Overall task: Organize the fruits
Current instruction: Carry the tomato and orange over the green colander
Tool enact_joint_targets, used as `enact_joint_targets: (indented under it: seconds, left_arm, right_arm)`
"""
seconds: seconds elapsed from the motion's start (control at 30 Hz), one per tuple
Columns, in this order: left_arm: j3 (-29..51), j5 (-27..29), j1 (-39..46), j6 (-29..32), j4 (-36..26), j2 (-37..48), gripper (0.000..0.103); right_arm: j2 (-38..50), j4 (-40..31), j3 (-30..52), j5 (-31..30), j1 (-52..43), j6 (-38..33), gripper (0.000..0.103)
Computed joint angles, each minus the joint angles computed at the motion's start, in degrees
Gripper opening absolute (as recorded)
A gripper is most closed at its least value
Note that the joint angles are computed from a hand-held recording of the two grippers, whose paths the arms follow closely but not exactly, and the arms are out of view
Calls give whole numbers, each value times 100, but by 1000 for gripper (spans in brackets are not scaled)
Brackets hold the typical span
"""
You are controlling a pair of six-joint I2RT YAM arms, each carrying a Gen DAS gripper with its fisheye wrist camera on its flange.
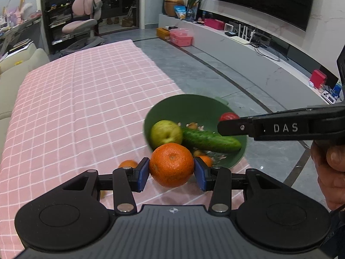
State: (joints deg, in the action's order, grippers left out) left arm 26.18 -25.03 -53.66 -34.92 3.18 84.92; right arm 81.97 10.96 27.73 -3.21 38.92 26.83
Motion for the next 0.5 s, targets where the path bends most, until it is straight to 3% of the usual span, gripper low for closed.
enact_joint_targets:
  seconds: [0.27, 0.5]
  left_arm:
    - [587, 151, 259, 573, 30, 315, 50]
    - [1437, 337, 638, 1327, 68, 1031, 50]
  right_arm:
    - [-148, -361, 276, -614, -980, -351, 25]
    - [531, -370, 823, -830, -1525, -465, 25]
